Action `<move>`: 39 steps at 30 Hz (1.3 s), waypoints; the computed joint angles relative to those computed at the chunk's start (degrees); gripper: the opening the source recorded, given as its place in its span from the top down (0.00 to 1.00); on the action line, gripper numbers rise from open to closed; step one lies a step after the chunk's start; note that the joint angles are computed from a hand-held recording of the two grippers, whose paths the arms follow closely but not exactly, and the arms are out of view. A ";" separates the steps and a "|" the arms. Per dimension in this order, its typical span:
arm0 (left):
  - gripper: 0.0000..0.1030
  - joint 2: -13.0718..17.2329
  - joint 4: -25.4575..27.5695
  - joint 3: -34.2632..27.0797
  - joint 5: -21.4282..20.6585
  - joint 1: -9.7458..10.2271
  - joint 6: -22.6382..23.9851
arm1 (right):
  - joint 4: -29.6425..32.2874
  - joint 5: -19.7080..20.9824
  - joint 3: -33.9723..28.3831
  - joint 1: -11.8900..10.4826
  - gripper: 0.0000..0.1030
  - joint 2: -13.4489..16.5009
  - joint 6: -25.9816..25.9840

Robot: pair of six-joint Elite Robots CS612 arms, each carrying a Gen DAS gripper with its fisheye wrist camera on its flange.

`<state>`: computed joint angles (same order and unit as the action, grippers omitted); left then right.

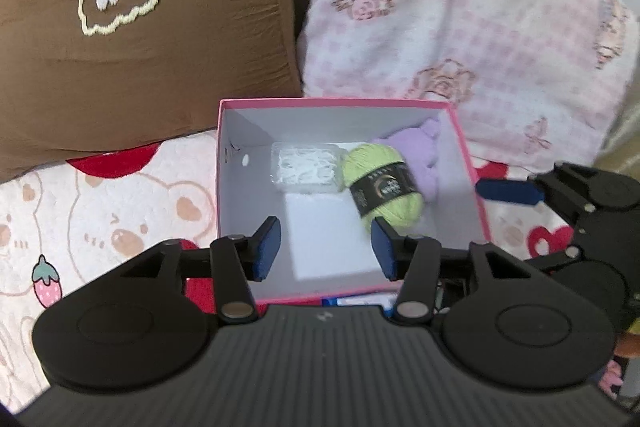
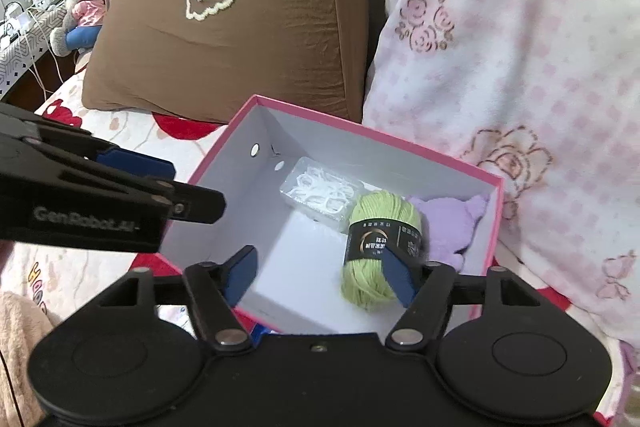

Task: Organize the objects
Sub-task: 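Withdraw the left gripper up out of the pink box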

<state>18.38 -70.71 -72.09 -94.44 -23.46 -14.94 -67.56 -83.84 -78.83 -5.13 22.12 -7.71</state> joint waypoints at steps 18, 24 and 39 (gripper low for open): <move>0.28 0.57 11.78 -10.55 -8.21 0.40 6.02 | 5.62 2.34 -14.74 0.36 0.17 2.79 -0.10; 0.23 1.02 15.85 -12.50 -9.05 0.67 7.61 | 6.17 2.69 -17.97 1.25 0.17 4.18 -1.36; 0.17 4.90 17.10 -18.70 -7.36 0.09 14.62 | 7.91 7.86 -23.29 2.06 0.16 7.31 -1.81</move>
<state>23.28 -53.61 -90.79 -101.80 -23.37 -0.32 -59.64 -75.98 -102.12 -3.07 29.43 -9.52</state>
